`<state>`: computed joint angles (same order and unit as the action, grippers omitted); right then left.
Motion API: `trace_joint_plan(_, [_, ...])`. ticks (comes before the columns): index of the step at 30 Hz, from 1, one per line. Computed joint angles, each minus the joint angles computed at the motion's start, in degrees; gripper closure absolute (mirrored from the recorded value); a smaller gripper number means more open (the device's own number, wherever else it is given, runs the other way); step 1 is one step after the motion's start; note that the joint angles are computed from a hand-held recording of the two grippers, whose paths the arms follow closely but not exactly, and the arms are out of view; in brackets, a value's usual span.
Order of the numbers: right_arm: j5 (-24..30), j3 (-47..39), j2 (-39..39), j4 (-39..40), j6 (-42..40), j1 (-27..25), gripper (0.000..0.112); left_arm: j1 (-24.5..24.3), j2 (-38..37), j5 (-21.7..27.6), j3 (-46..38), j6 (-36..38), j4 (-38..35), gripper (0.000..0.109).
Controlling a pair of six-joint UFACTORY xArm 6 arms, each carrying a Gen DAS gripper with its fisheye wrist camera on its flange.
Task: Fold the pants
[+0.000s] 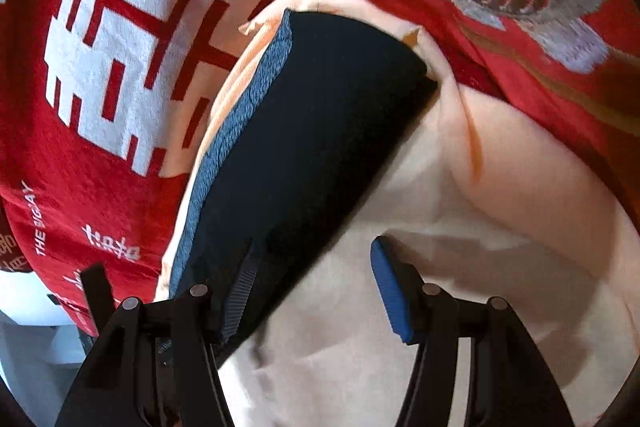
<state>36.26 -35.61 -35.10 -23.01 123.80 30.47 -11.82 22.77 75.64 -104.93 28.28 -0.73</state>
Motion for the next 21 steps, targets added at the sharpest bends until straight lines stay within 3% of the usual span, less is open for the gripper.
trace_joint_plan(10, [-4.70,1.40,0.89,-11.89,9.97,-3.53,0.048,-1.30,-1.99,-2.83,3.78,-1.13,-0.44,0.006])
trace_joint_plan(17, [-10.86,1.16,4.79,-11.82,6.31,-7.62,0.049,-1.18,-3.62,-4.48,6.69,-0.80,-1.67,0.006])
trace_joint_plan(19, [-9.76,0.88,4.46,-4.57,0.96,-7.83,0.067,-1.11,-2.86,-3.10,5.07,-0.74,-1.70,0.006])
trace_joint_plan(20, [-9.12,0.93,3.92,-2.17,-0.97,-7.88,0.092,-1.06,-2.88,-3.04,4.64,-0.88,-1.64,0.009])
trace_joint_plan(21, [-10.26,1.53,3.33,-2.17,-0.94,-8.04,0.096,-0.96,-3.20,-3.27,4.50,-1.03,-1.93,0.022])
